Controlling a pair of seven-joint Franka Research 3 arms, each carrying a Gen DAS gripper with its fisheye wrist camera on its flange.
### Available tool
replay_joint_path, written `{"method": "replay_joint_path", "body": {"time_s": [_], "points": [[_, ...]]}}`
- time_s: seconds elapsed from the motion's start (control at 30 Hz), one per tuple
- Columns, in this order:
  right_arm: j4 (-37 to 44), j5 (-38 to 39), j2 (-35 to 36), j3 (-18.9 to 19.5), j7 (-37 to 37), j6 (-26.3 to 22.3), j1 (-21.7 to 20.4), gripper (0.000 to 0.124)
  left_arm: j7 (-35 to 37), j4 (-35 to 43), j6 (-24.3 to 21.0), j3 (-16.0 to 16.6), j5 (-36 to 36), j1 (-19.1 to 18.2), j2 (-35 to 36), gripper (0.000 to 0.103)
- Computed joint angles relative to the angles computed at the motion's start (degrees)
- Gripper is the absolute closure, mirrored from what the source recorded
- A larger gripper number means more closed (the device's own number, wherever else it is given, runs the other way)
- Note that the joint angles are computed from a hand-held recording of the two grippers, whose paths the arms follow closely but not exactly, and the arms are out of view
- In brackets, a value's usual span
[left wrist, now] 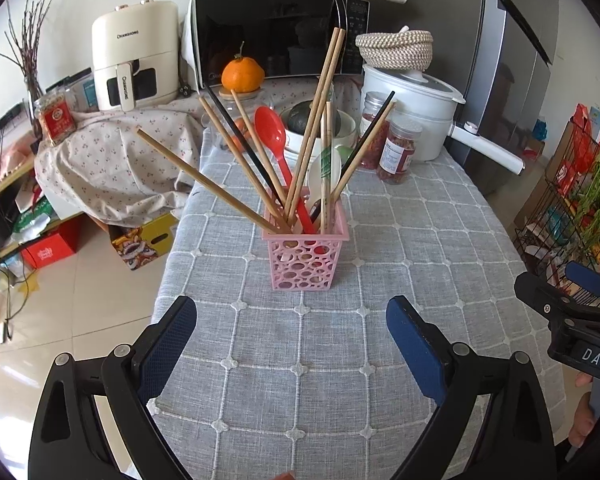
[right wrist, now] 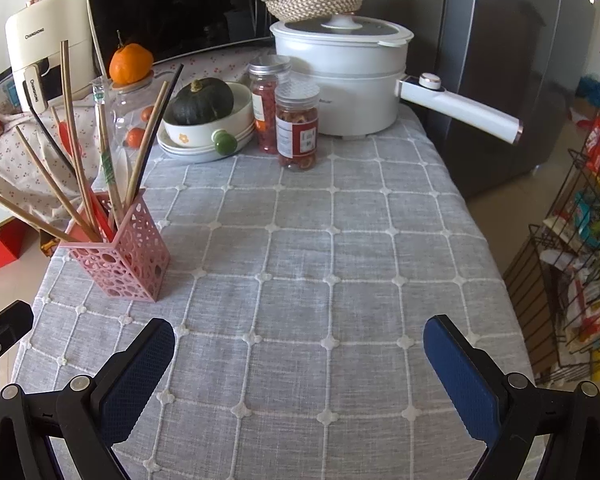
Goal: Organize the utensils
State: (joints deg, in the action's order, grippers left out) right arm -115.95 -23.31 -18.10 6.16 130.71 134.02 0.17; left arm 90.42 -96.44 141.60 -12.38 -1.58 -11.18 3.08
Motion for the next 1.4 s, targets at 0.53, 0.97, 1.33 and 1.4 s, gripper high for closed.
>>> {"method": "replay_joint_path", "body": {"time_s": [0.53, 0.97, 1.33, 1.4], "points": [[0.5, 0.4, 0.7, -0.2, -0.1, -0.8, 0.4, 0.022, 0.4, -0.3, 0.7, -0.1, -0.9, 0.0, -0.1, 0.006], [1.1, 0.5, 1.5, -0.4, -0.4, -1.2, 1.0, 0.022, -0.4, 0.0, 0.9, -0.2, -0.7, -0.2, 0.0, 0.006], [1.3, 0.2, 1.7, -0.5, 0.0, -1.4, 1.2, 0.022, -0.1, 0.1, 0.8, -0.2, -0.8, -0.2, 0.0, 0.006], [1.3, 0.2, 1.8, -0.5, 0.0, -1.5, 1.2, 0.022, -0.3, 0.2, 0.7, -0.2, -0.6, -0.2, 0.1, 0.006]]}}
